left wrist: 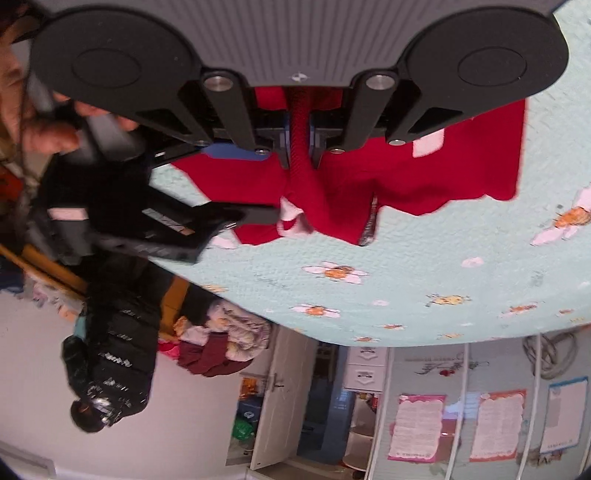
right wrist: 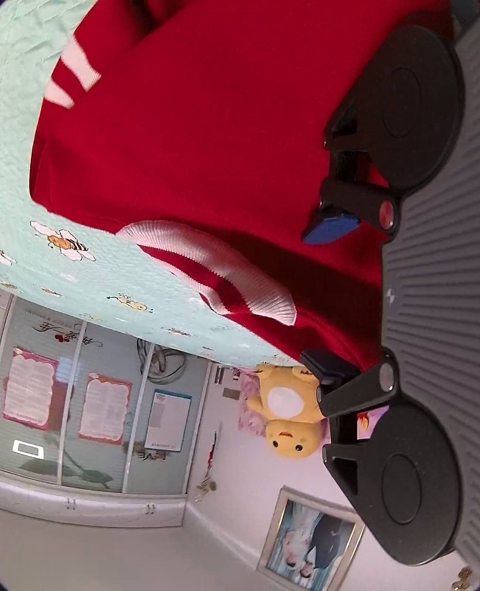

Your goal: Fold clothes

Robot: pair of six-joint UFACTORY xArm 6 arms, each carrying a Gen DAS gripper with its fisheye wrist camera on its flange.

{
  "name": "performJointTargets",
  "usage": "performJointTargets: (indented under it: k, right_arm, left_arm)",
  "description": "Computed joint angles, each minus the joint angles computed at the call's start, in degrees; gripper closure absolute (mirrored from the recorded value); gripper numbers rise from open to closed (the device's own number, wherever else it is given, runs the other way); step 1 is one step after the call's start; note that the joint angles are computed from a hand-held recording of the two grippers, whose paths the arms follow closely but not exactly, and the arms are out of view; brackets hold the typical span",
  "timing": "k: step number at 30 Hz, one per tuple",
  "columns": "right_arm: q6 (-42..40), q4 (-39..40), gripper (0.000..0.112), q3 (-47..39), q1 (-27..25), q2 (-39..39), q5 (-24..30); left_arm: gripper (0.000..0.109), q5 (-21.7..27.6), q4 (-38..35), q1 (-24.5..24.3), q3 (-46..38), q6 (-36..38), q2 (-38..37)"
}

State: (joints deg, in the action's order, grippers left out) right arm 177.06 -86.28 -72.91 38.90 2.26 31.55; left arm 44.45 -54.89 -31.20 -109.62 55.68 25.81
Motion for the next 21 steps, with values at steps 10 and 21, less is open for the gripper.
performJointTargets:
  k: [10,21]
  right_arm:
    - [1.6,-5.7,0.104,2.8,3.0,-2.0,2.6]
    - [-21.1,10.6,0.107,15.2,23.6,-16.4,31.5]
  left_arm:
    - [0.102,7.1,-2.6,-0.6,6.1,5.7,-4.6]
    - [0.084,22.8,-7.0,0.9,4.9,14.8,-6.0]
